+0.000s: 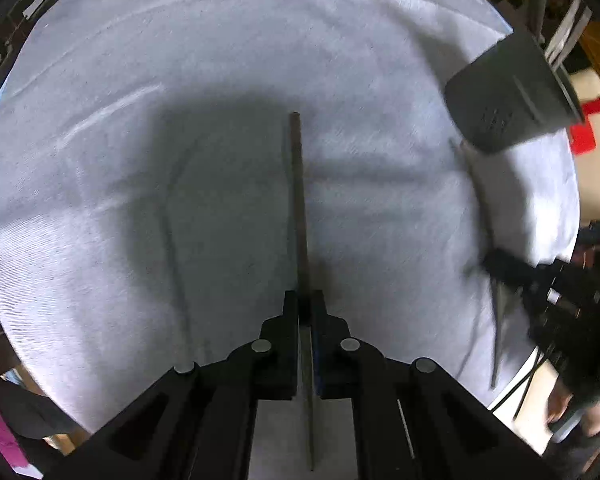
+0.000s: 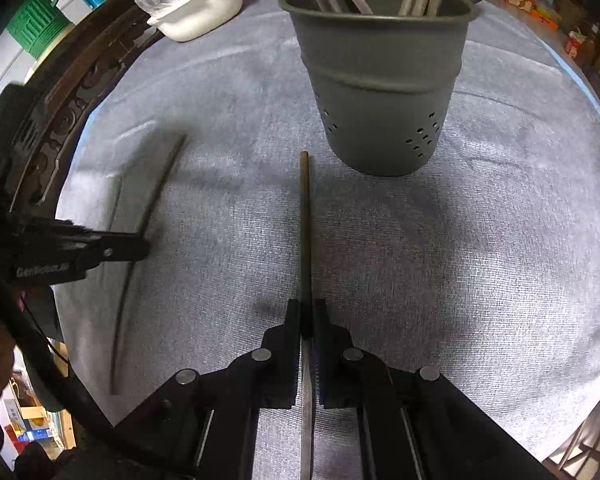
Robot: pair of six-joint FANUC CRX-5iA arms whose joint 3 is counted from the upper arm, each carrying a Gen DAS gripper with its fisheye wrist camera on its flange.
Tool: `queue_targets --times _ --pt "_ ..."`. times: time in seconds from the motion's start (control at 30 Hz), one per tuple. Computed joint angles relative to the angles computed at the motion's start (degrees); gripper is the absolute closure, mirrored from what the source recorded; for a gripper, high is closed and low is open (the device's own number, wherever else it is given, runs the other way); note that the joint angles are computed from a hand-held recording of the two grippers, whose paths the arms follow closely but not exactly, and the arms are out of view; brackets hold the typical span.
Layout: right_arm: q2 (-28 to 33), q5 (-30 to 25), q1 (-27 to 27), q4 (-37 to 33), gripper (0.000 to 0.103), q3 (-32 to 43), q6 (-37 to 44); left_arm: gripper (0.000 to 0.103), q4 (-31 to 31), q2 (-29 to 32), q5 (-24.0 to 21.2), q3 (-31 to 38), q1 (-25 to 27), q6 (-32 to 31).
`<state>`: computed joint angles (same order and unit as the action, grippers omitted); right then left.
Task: Organize utensils
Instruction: 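Lift both held chopsticks off the cloth toward the grey cup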
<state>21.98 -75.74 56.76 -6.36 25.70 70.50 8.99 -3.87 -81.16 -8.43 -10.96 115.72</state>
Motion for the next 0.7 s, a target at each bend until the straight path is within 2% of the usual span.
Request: queue_targets --times 0.13,0.23,0.27,0.33,0.37,0.43,0.47,0.6,0.7 --pt "2.1 -3.1 -0.2 -0.5 0.094 3.2 0.5 0.096 2.1 0.9 -1.5 0.2 2.1 -1.4" --pt "4.6 -7.1 -1.3 -2.6 0.094 7.4 0.6 0.08 4.0 1.8 -2.1 0.6 3.1 -2.9" --pt "5.9 -8.9 -1.7 -3.3 0.094 9.5 0.7 0.071 4.7 2.4 -1.9 0.9 3.2 -3.5" --pt "8.2 -12.5 -2.1 -4.0 0.094 13.4 0.7 0.068 3.3 3.9 -2.2 3.2 1.9 -2.8" --pt "9.5 -14.3 -2.1 -4.0 0.094 15.4 0.8 0.068 2.3 4.1 -2.2 3.7 1.2 -2.5" --pt "11.6 -17.1 -1.3 -2.4 0.094 18.4 1.6 0.078 -0.6 5.0 -3.1 5.9 -0.4 -1.9" --pt "12.4 -18.1 -0.3 -0.6 0.094 19.4 2.5 0.097 -1.7 5.1 -3.4 6.5 -1.1 -1.5" --pt "13.4 -19.2 1.9 2.7 0.097 20.3 4.4 0.098 1.2 2.6 -0.7 3.1 0.9 -3.9" --pt "10.6 -15.1 2.1 2.3 0.097 16.8 2.9 0.098 2.1 0.0 0.8 0.7 3.3 -4.6"
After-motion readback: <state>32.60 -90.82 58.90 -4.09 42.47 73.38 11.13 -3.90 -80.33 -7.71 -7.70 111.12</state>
